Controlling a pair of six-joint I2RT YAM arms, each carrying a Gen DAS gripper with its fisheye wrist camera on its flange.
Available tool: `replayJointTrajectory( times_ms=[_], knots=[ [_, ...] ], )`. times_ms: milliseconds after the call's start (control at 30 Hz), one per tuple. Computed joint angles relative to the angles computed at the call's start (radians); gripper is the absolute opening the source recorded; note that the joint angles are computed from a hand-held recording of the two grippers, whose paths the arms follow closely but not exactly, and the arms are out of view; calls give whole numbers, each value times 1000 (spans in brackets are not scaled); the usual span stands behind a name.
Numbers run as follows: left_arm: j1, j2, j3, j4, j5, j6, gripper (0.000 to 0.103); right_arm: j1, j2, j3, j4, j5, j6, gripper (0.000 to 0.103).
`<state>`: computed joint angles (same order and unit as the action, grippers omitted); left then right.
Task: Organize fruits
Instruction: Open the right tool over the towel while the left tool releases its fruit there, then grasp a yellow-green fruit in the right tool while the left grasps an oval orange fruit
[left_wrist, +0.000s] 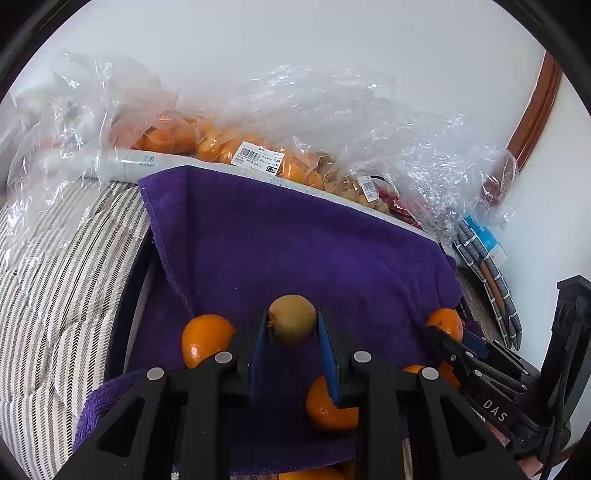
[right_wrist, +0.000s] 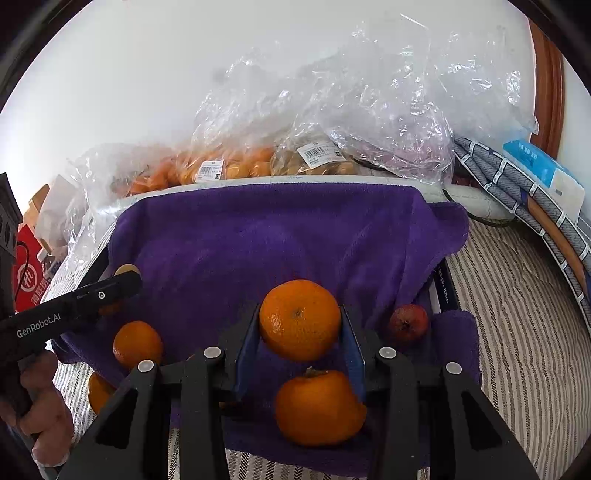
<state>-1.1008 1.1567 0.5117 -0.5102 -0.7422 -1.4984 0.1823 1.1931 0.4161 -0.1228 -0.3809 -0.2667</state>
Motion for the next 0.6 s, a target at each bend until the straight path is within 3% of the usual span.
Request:
replayJointTrajectory(
  times_ms=[100,167,300,400,500,600],
  knots=[
    [-7,-8,-1,-1,-10,0,29,-8,-22,-8,3,5,9,46],
    [-19,-9,8,-19,-26,-7,37,-16,-60,-21,1,3,10,55],
    [-64,-2,57,-134,-82,-57,41,-38,-142,-41,-15,-13,4,57],
    [-115,-24,110,-281,-125,-123,41,-68,-228,-42,-85,-50,16,57],
    [-183,-11,183,-475,-163,-252,41,-103,-357,-33,-240,-96,3,57],
    [-282,43,240,-696,-168,-481,41,-97,-520,-41,-403,-86,-34,56]
  ],
)
